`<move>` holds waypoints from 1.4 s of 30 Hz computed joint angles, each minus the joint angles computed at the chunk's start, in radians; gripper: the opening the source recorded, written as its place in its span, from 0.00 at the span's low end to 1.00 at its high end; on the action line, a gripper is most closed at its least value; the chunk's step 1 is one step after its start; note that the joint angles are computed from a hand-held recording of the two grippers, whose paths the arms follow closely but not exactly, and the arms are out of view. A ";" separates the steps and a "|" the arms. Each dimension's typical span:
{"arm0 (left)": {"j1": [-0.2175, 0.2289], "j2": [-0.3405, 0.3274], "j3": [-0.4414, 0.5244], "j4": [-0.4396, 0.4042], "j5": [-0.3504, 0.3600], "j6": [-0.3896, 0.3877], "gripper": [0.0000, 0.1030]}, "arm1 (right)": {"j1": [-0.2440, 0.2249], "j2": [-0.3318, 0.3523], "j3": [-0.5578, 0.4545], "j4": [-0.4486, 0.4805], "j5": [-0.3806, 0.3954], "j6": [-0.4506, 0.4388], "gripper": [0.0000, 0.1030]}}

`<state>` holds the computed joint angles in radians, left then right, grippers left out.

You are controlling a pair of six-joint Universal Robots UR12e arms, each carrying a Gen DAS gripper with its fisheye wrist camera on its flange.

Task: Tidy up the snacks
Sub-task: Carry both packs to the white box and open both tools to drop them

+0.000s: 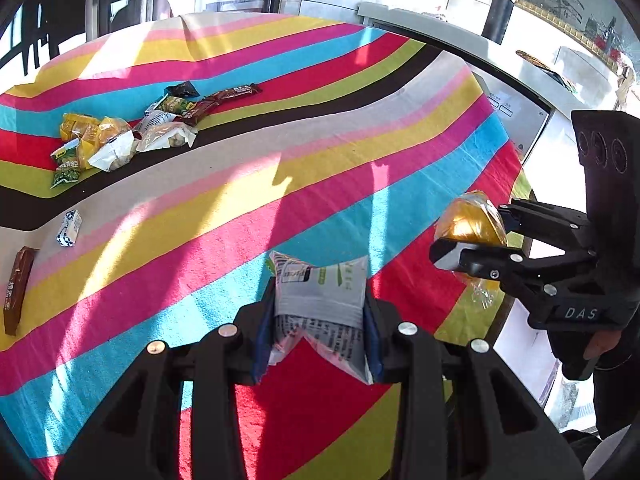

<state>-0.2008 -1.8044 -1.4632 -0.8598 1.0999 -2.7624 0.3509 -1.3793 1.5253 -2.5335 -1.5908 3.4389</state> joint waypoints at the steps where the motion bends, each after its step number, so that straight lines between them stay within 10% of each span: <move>1: -0.006 0.003 -0.005 0.001 -0.003 0.008 0.36 | 0.002 -0.011 0.014 -0.006 -0.011 0.004 0.52; 19: -0.176 0.036 -0.047 -0.069 -0.081 0.218 0.37 | -0.010 -0.256 0.298 -0.019 -0.232 0.216 0.52; 42: -0.351 -0.057 0.014 -0.369 -0.113 0.417 0.42 | -0.056 -0.446 0.482 0.302 -0.404 0.561 0.54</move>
<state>-0.5521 -1.8619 -1.4488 -1.2283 0.9868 -2.3459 0.2944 -1.8252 2.0073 -2.2317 -1.9949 3.9999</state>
